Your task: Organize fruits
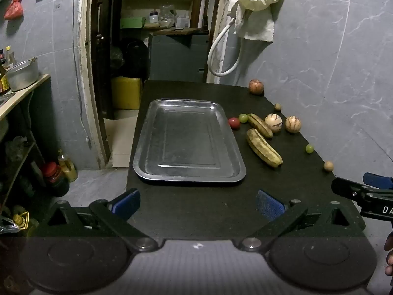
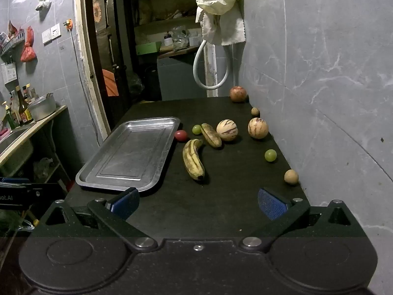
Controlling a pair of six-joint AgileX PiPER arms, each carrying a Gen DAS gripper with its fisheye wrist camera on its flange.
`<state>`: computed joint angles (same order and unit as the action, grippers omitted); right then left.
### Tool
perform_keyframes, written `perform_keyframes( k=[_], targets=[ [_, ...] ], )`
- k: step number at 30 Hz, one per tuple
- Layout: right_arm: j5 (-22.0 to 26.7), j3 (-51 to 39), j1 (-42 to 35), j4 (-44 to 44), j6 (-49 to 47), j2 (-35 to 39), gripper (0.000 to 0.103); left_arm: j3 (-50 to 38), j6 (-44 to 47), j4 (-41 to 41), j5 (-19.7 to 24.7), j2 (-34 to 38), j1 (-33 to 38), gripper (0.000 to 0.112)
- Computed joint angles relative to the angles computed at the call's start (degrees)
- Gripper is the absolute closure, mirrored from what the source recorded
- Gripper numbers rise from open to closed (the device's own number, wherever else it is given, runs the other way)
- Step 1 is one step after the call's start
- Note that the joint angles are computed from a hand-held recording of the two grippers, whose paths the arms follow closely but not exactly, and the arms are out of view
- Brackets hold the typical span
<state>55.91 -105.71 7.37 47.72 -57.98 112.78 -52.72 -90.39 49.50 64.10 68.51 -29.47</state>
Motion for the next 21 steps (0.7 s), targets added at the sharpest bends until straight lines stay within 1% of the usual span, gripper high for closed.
perform_keyframes(
  k=[21],
  targets=[
    [-0.79,1.47,0.47,0.03,-0.29,-0.66,0.001,-0.10,0.28,-0.25,0.06,0.03,0.06,0.010]
  ],
)
